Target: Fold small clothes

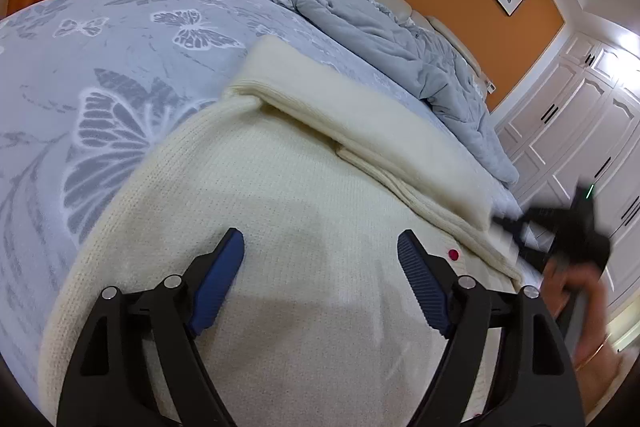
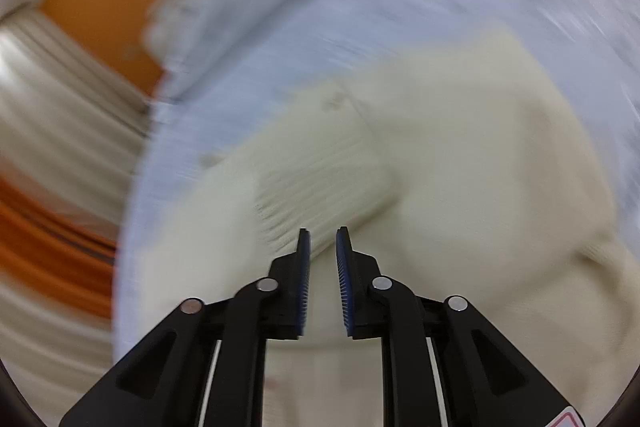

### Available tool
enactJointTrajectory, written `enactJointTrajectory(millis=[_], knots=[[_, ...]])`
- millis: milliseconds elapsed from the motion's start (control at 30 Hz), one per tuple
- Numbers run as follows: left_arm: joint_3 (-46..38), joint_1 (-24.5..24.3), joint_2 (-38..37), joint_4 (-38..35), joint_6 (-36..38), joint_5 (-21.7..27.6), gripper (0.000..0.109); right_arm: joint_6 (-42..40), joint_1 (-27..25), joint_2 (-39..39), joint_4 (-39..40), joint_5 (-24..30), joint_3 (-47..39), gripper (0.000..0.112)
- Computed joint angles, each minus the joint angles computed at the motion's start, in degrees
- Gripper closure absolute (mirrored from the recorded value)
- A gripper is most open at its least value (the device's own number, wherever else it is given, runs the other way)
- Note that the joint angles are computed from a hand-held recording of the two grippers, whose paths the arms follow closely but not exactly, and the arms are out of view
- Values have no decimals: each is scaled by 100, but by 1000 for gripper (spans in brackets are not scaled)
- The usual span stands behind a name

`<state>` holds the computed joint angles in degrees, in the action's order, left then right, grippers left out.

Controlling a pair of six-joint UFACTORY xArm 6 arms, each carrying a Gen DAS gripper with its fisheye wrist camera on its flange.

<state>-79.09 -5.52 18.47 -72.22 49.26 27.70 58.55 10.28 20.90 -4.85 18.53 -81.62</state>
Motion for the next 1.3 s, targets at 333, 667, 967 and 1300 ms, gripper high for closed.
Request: enactJointTrajectory(millis=[333,667,967,1300], knots=[[-1298,173,615,1087,-2088,651,14,-1110,-161,-201,1107,-490,230,44],[-5210,363,3133,3663,-6593,1768,95,-1206,-119,-45,991,-1451,-118,103],[-2977,112,2170,1891,-3647,282,95,1064,-541,-912,-1388,-1905,1954,105],[-2853,16,2170,1373,-2948,-115,94,1630,-563,-718,-2546,-1463,1538,107]])
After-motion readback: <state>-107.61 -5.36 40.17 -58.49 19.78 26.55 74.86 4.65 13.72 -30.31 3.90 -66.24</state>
